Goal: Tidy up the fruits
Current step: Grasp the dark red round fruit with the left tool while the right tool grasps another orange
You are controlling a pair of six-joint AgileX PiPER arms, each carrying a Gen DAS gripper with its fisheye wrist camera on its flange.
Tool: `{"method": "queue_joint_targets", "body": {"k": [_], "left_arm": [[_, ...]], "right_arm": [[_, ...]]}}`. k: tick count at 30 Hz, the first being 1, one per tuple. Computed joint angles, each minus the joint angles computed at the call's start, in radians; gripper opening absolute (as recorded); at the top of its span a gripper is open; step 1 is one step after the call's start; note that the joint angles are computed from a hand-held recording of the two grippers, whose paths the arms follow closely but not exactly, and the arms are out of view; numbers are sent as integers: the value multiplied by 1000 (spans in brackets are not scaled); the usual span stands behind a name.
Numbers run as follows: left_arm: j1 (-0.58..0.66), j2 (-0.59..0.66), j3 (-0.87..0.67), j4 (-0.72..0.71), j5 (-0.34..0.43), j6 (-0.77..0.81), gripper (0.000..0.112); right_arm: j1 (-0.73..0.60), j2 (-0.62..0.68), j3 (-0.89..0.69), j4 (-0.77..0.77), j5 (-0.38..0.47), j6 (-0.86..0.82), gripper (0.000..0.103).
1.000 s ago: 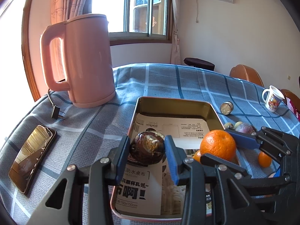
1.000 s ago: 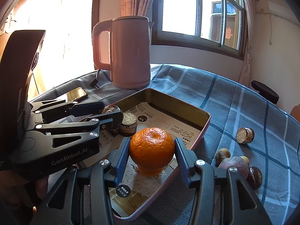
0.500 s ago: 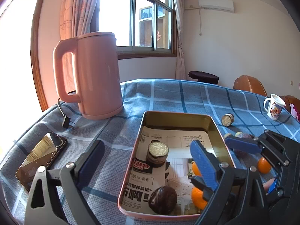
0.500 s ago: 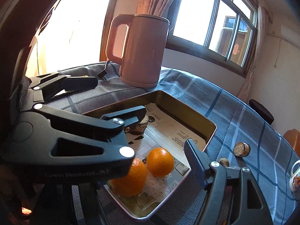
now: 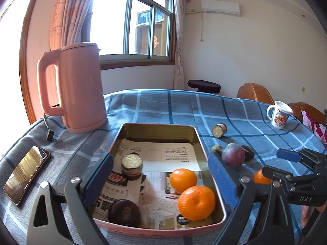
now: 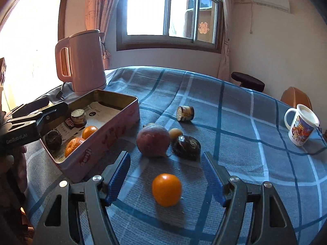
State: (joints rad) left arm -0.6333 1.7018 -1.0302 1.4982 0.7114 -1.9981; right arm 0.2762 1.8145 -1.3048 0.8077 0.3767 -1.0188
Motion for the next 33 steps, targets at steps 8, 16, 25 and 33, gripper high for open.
{"method": "queue_joint_targets", "body": {"k": [8,16,25,33], "left_arm": [[-74,95,-147,-79,5,169,96],[-69,162,-247,-171,-69,295,94],[-57,318,-515,-459,-64,667,73],[-27,481,-784,-724,48,945,70]], "right_arm": [[-56,85,-117,-109,210,146,66],[-56,128,-175,-154,291,184,37],[-98,121,-181,-215,149,293,37],[-126,138,-214,-189,168,276,37]]}}
